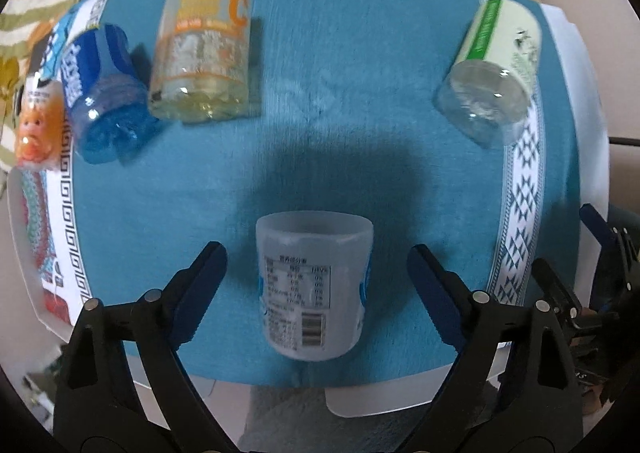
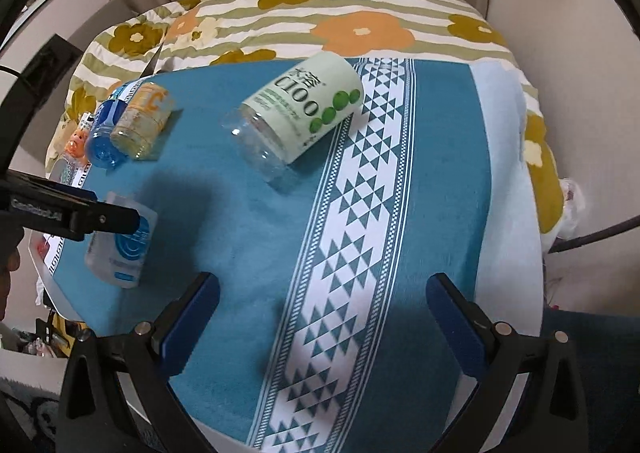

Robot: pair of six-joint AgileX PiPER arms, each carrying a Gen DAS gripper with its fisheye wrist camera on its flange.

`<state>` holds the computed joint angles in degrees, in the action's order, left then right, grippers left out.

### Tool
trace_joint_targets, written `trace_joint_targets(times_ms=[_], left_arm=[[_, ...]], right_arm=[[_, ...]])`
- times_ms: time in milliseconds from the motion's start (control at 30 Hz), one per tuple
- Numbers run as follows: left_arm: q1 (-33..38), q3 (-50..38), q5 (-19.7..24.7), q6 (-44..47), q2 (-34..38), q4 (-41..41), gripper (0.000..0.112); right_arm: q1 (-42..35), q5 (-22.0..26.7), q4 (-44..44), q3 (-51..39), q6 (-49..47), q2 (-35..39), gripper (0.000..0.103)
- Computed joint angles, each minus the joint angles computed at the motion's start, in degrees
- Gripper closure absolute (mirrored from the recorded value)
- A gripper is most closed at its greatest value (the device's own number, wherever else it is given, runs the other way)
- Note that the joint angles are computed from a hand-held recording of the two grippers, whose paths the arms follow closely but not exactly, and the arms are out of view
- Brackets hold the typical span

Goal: Flip cup upright

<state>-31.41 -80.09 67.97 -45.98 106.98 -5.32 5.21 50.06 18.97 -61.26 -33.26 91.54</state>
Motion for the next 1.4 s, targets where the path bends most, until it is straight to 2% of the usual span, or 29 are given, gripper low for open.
trace_joint_targets(times_ms=[133,233,367,533,733,900,1000,1067,1100,1200,1300,1400], left_arm=[[0.74,-0.33,0.42,-0.49,1.33,-1.19,0.017],[1.16,-1.31,0.78,-0.32,2.67,-1.62,0.025],[1.82,-1.94,0.57,0.86,4.01,-3.20,0.046],[1.80,-2.91,0.56,1.31,4.47,-3.27,0.048],[2.16,0.32,-0.97,2.95,0.71,-3.48,0.051],[0.83,6.09,-7.22,1.00,-7.17,-0.09,0.051],[-2.19,12.78,-16.18,-4.53,-13.57,6.73,0.051],[-5.92,18.08,-22.97,-14.02,-16.60,17.59,0.051],[-8.03,19.94,-24.39,-19.12,-17.61,23.31,0.051],[-13.19,25.07,-26.67,-34.69,-18.62,40.50,0.051],[-16.84,30.24,-28.11,-50.04,-18.53,55.91,0.051],[-18.81,33.43,-27.80,-60.47,-18.46,66.21,0.051]], right_arm=[[-1.10,-0.19,0.63,-1.36,-2.63,2.65,0.000],[-1.71,-0.03,1.51,-2.04,-4.00,3.72,0.000],[-2.08,0.59,2.47,-3.11,-5.03,5.08,0.000],[-1.91,0.56,2.76,-3.36,-5.37,5.54,0.000],[-1.68,0.89,3.10,-3.96,-4.43,4.62,0.000],[-1.78,2.31,3.45,-4.64,-3.54,2.51,0.000],[-1.88,2.91,4.25,-4.55,-3.43,1.12,0.000],[-1.89,3.18,4.56,-4.43,-3.48,0.62,0.000],[-1.70,3.40,4.54,-4.35,-3.33,0.45,0.000],[-0.62,3.77,3.41,-3.84,-2.59,0.03,0.000],[1.06,2.09,0.84,-2.05,-1.72,-1.20,0.000],[2.93,-0.49,-1.85,0.16,-0.37,-2.50,0.000]])
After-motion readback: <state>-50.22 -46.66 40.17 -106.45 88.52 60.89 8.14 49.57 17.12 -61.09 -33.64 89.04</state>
